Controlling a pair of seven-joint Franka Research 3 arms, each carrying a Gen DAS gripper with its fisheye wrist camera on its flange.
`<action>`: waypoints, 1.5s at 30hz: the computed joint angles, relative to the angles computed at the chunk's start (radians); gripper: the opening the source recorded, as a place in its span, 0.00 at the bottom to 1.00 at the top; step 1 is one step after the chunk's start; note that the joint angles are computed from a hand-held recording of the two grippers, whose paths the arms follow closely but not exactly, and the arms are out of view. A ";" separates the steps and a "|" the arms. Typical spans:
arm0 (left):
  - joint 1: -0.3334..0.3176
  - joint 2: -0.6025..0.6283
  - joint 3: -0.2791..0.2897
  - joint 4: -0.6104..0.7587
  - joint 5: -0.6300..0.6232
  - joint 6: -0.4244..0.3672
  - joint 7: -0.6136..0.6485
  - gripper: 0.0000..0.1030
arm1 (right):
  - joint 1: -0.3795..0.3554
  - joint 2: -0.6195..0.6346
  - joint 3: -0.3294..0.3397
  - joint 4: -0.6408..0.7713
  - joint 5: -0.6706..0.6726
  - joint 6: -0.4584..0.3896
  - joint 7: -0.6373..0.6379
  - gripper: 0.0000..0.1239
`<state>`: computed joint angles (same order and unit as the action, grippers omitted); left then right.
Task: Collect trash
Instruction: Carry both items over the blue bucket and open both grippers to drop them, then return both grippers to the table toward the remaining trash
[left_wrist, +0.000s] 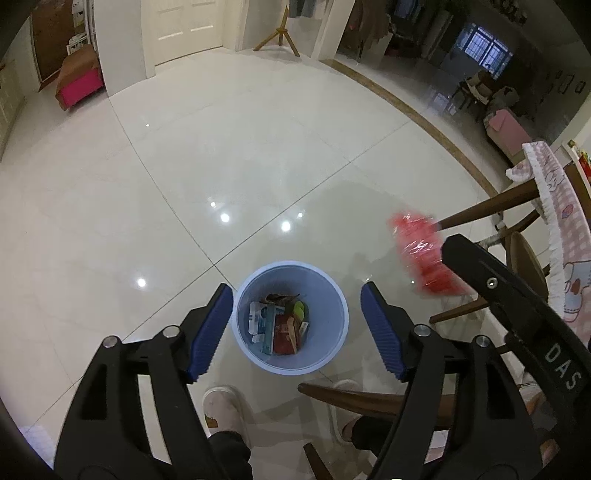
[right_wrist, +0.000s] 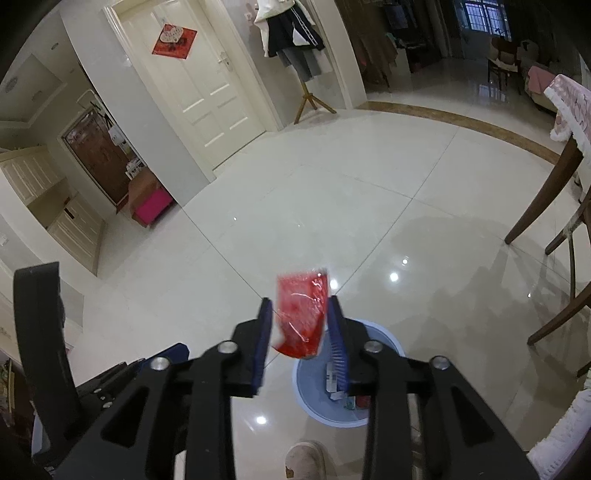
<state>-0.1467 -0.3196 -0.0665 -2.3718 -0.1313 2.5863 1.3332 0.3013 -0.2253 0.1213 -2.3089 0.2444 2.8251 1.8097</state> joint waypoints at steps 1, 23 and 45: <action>0.000 -0.004 -0.002 0.003 0.001 -0.001 -0.005 0.72 | -0.004 -0.010 0.003 -0.006 -0.006 0.003 0.009 0.32; -0.217 -0.211 -0.120 0.075 0.095 0.009 -0.082 0.76 | -0.254 -0.706 -0.035 -0.277 -0.109 -0.173 0.048 0.37; -0.452 0.287 -0.356 0.587 0.270 -0.112 -0.148 0.78 | -0.868 -0.988 -0.339 -0.403 -0.176 -0.371 -0.197 0.42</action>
